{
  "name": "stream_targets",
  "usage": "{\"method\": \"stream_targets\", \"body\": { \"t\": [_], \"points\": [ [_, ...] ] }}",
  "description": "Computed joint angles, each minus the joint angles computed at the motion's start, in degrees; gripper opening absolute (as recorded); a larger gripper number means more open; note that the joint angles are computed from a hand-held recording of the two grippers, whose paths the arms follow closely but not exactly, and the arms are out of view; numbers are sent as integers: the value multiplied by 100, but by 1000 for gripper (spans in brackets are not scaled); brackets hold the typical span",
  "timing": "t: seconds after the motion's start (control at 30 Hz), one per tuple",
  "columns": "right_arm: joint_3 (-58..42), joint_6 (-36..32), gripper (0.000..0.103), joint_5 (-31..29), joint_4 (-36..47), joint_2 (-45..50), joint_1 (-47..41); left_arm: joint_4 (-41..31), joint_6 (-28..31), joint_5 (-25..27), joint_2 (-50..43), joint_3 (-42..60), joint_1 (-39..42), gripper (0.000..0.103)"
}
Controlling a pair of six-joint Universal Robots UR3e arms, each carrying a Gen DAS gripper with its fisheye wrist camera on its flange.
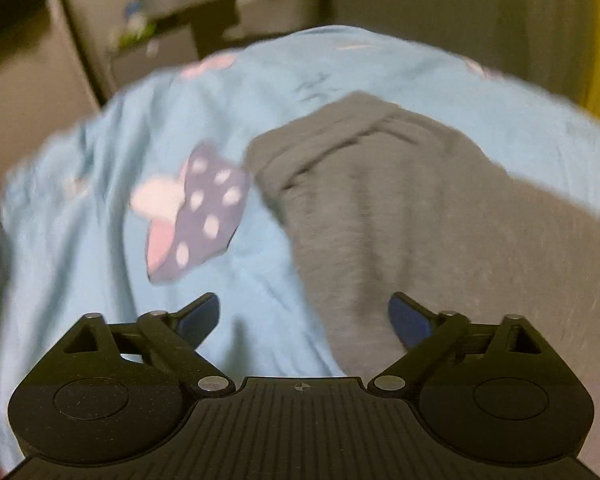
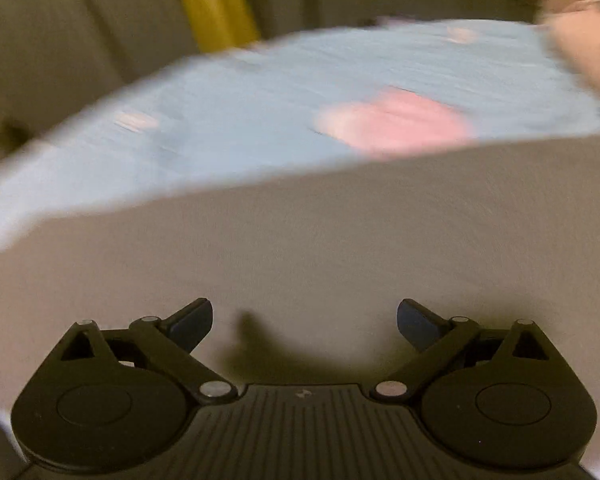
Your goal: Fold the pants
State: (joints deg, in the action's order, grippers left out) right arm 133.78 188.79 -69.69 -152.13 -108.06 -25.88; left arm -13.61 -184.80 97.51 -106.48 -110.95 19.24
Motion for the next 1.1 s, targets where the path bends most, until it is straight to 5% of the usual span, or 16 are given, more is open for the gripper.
{"method": "stream_targets", "body": {
  "t": [0.1,0.27,0.37,0.5,0.6,0.73,0.87,0.93,1.1],
  "points": [
    [-1223,458,99,1259,-144,1393,282,-593,-351,-876,83,-28,608,100],
    [-4223,1204,99,1588,-364,4212,1408,-363,-197,-223,54,-41,207,102],
    [-6023,1186,99,1766,457,5432,1744,-322,-316,-223,-91,26,190,103],
    [-8300,1033,72,2069,2093,6785,1976,-298,-378,-477,-149,14,361,103],
    [-8673,852,55,2415,2598,7026,2009,-296,-450,-865,66,-197,629,103],
    [-8964,589,48,2508,2907,7138,2088,-75,-37,-896,661,-801,803,103],
    [-9464,889,47,2949,3097,7576,2024,766,228,-351,1172,-1601,717,103],
    [-9615,1150,48,3264,3019,7804,1971,1051,-29,-488,1271,-1819,913,103],
    [-11195,1990,49,3834,3275,8925,2030,-162,-819,-567,999,-1178,1190,103]
  ]
}}
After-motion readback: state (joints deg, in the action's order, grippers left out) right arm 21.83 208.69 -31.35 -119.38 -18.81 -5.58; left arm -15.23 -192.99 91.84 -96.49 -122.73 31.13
